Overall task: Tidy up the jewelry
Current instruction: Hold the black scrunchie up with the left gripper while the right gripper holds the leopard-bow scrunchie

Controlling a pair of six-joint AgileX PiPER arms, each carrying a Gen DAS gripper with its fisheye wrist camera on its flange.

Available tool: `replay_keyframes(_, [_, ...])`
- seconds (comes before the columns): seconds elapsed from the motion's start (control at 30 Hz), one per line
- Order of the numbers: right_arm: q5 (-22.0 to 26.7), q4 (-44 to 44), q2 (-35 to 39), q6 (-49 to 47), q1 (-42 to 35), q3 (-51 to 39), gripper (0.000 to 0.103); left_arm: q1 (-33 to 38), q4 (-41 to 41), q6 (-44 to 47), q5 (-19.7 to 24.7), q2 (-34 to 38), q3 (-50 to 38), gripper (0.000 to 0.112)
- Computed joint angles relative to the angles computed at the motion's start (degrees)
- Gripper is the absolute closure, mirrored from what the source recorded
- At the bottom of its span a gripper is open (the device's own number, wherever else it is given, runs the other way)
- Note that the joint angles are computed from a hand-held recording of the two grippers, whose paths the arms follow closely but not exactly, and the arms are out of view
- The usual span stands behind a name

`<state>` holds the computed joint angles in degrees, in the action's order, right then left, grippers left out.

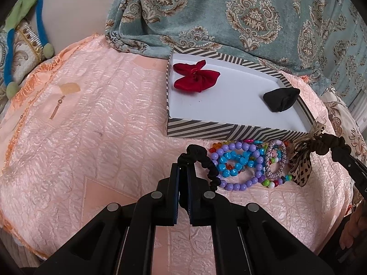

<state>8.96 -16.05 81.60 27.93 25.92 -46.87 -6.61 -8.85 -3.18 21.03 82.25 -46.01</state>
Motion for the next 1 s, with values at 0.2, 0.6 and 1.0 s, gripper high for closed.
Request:
replay_keyframes(0.2, [0.07, -1.24, 0.0, 1.27, 0.13, -0.05, 0.087, 0.03, -0.39, 0.35, -0.02, 0.02, 0.03, 0.112])
replay_keyframes(0.6, [0.81, -10.27, -0.19, 9.42, 1.73, -0.19, 0.087, -0.2, -0.5, 0.29, -0.17, -0.11, 0.13, 0.112])
replay_keyframes(1.0, [0.76, -16.94, -0.21, 16.09, 2.42, 0.14, 0.087, -0.17, -1.91, 1.3, -0.62, 0.05, 0.22, 0.112])
